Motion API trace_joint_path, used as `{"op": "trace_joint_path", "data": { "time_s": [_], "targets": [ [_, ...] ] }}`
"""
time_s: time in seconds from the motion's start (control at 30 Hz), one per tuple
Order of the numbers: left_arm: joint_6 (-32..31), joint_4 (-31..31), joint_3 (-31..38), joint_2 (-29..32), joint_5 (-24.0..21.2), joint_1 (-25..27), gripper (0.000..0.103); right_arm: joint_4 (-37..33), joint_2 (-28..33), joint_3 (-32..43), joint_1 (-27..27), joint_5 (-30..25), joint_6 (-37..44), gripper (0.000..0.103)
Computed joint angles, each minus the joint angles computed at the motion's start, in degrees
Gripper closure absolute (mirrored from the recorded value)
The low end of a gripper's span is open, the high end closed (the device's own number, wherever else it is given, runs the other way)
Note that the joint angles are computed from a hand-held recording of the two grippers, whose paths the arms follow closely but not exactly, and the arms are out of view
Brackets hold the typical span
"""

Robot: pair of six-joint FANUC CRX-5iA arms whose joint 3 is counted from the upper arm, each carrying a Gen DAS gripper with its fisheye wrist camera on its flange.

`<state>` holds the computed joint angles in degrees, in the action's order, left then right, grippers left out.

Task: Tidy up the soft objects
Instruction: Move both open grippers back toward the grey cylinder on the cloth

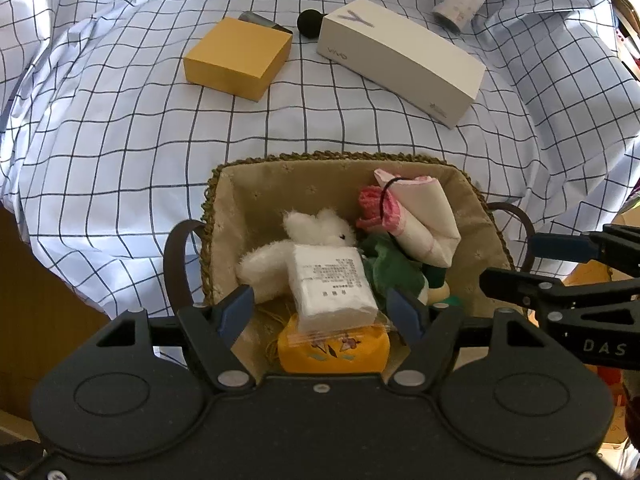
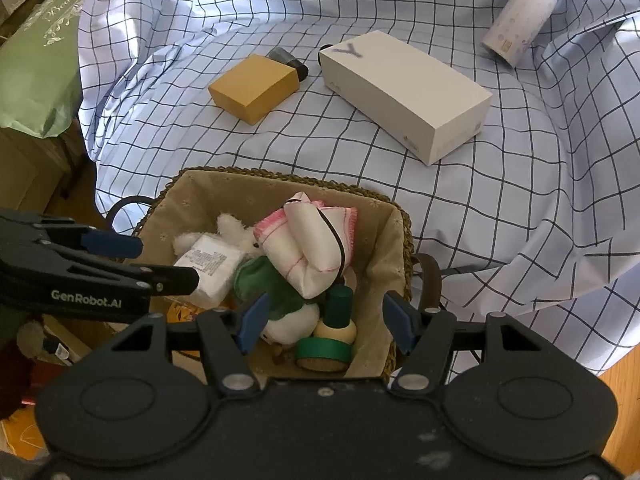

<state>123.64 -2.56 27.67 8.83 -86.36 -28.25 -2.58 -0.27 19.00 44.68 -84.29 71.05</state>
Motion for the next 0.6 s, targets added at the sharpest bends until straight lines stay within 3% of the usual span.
{"op": "trace_joint_path", "data": {
  "time_s": [0.6],
  "targets": [
    [-5.85,-2.62,6.04,4.16,-1.58,3.75,0.034,-0.22,10.12,10.6,-3.03,0.7,1.64,0.034]
  ]
}}
